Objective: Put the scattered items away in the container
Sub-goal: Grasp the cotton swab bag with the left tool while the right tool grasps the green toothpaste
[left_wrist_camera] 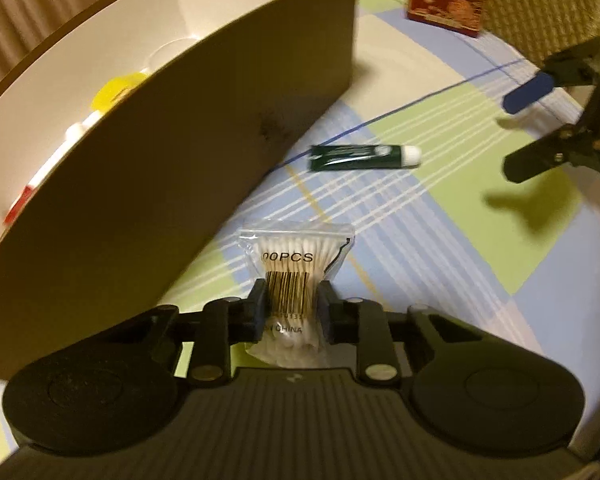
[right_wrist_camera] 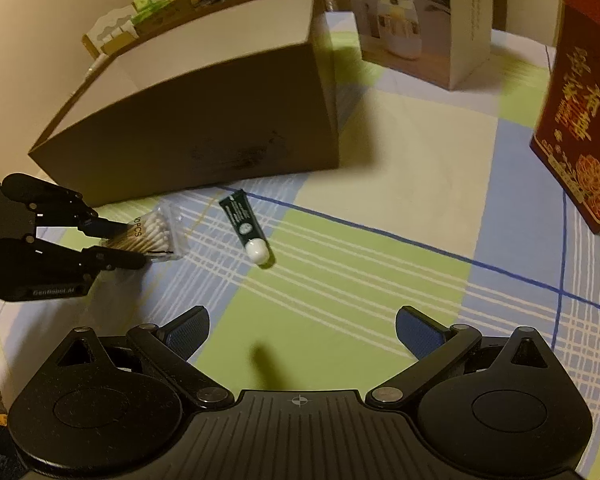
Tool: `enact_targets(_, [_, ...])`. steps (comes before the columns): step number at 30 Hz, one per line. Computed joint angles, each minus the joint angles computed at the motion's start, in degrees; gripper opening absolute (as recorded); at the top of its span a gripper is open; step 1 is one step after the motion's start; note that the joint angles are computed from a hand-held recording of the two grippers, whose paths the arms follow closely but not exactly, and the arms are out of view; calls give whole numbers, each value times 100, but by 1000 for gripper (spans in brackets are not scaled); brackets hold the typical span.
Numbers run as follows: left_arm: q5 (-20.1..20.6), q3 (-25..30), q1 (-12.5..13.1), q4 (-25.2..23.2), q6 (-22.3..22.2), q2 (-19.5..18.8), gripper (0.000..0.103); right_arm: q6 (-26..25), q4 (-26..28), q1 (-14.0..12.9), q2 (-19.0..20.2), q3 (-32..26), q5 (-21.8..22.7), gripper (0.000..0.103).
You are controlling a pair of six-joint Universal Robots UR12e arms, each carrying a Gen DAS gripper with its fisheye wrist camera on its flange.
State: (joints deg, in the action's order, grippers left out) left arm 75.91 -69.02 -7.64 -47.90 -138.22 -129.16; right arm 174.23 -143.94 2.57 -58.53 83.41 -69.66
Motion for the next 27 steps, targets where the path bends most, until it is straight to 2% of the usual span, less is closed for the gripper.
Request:
enact_targets(3, [289, -80, 26, 92, -327, 52, 21, -169, -105, 33, 38, -32, 97, 103])
enact_targets(7, [745, -140, 43, 189, -1017, 83, 21, -460, -116, 88, 124, -124, 220, 103])
enact_targets(8, [831, -150, 44, 199, -1169, 89, 21, -525, -155, 101, 137, -124, 232, 98])
enact_targets(9, [897, -157, 46, 201, -1311, 95, 21, -596, -199, 108, 165, -137, 296, 81])
enact_targets(10, [938, -166, 47, 199, -1416, 102, 21, -628, -201, 116, 199, -169, 354, 77])
enact_targets(14, [1016, -222, 40, 270, -1516, 121, 22, -726, -233, 178, 335, -290, 323, 77])
enact_targets(16, [1006, -218, 46, 267, -1561, 118, 22, -840, -272, 212, 385, -328, 270, 60])
enact_targets(17, [995, -219, 51, 268, -1589, 119, 22, -858, -219, 233, 427, -388, 228, 48])
enact_targets(19, [965, -227, 62, 287, -1647, 120, 22, -793, -199, 275, 500, -477, 74, 46])
enact_targets(20, [964, -249, 61, 314, -1664, 129, 22, -787, -274, 291, 516, -473, 3, 41])
enact_targets(21, [965, -277, 58, 350, -1669, 142, 22, -822, -346, 300, 518, -448, -27, 25])
enact_targets(23, [954, -289, 63, 368, -1683, 146, 22, -853, -393, 311, 495, -401, -93, 20])
enact_targets(27, [918, -313, 69, 352, -1637, 168, 22, -936, -357, 312, 355, -217, -160, 20])
